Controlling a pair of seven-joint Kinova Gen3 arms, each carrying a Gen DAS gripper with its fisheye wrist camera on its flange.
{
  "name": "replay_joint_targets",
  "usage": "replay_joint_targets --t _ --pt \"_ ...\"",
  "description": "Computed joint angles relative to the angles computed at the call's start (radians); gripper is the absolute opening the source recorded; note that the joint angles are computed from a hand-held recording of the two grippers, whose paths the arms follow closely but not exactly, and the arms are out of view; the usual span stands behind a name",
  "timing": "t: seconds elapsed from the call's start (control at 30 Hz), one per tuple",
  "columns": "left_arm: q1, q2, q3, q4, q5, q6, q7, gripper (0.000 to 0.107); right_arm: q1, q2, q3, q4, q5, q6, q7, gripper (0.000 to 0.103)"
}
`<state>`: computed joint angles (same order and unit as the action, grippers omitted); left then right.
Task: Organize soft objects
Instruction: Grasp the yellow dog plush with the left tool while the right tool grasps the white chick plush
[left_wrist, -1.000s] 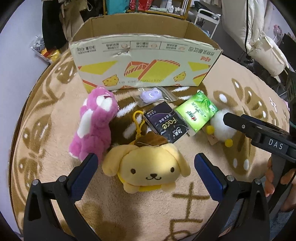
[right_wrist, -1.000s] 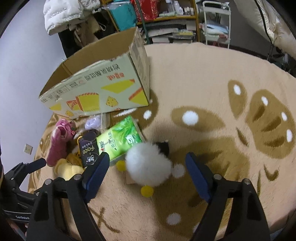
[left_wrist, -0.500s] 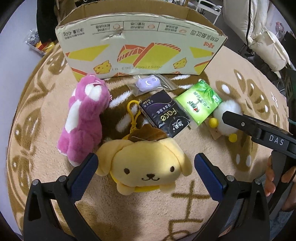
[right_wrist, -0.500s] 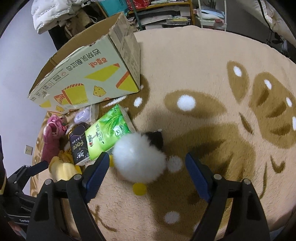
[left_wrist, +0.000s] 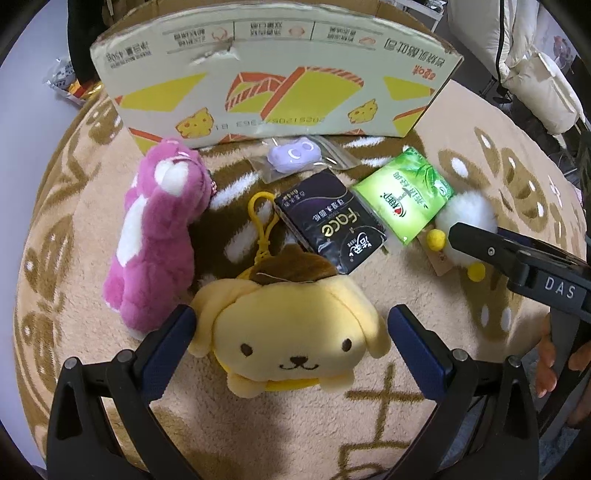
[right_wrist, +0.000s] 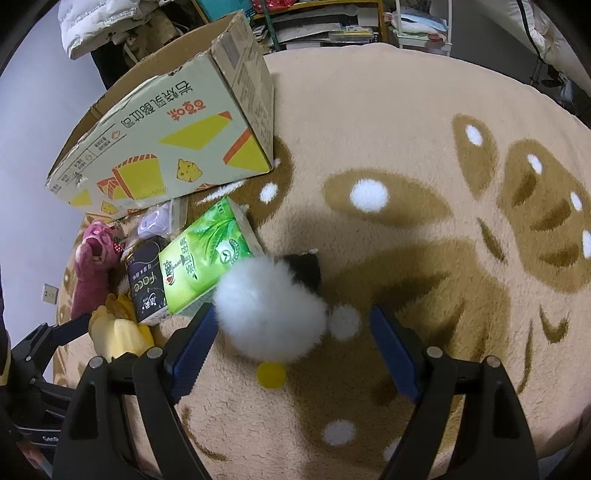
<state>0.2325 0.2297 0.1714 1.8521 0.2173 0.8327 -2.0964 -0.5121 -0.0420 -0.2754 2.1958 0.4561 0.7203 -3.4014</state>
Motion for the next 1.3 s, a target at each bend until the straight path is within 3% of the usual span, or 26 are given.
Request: replay_joint_targets --t 0.23,0.67,0.87,0.93,1.1,1.3 --pt "0.028 0.009 0.000 0.001 -0.047 -0.008 0.034 0.102 -0.011 0.034 0.006 -0.020 -0.014 0.014 0.036 0.071" --pt "0.060 0.016 -0.005 0.004 -0.114 -0.026 0.104 0.100 -0.042 0.047 0.032 -0.031 -0.024 0.025 0.052 0.069" --pt "0.069 0.019 -0.004 0.010 -0.142 -0.040 0.122 0.096 -0.033 0.033 0.026 -0.034 -0.036 0.049 0.071 0.055" --pt "0.077 0.018 -0.004 0.017 -0.156 -0.050 0.133 0.096 -0.032 0.027 0.022 -0.035 -0.035 0.043 0.087 0.045" --pt "0.092 0.014 -0.003 0.026 -0.178 -0.062 0.163 0.096 -0.029 0.022 0.015 -0.029 -0.021 0.009 0.088 0.044" --pt "0.082 -0.003 0.000 0.029 -0.170 -0.050 0.163 0.096 -0.006 -0.009 0.007 0.016 -0.007 -0.066 0.057 0.033"
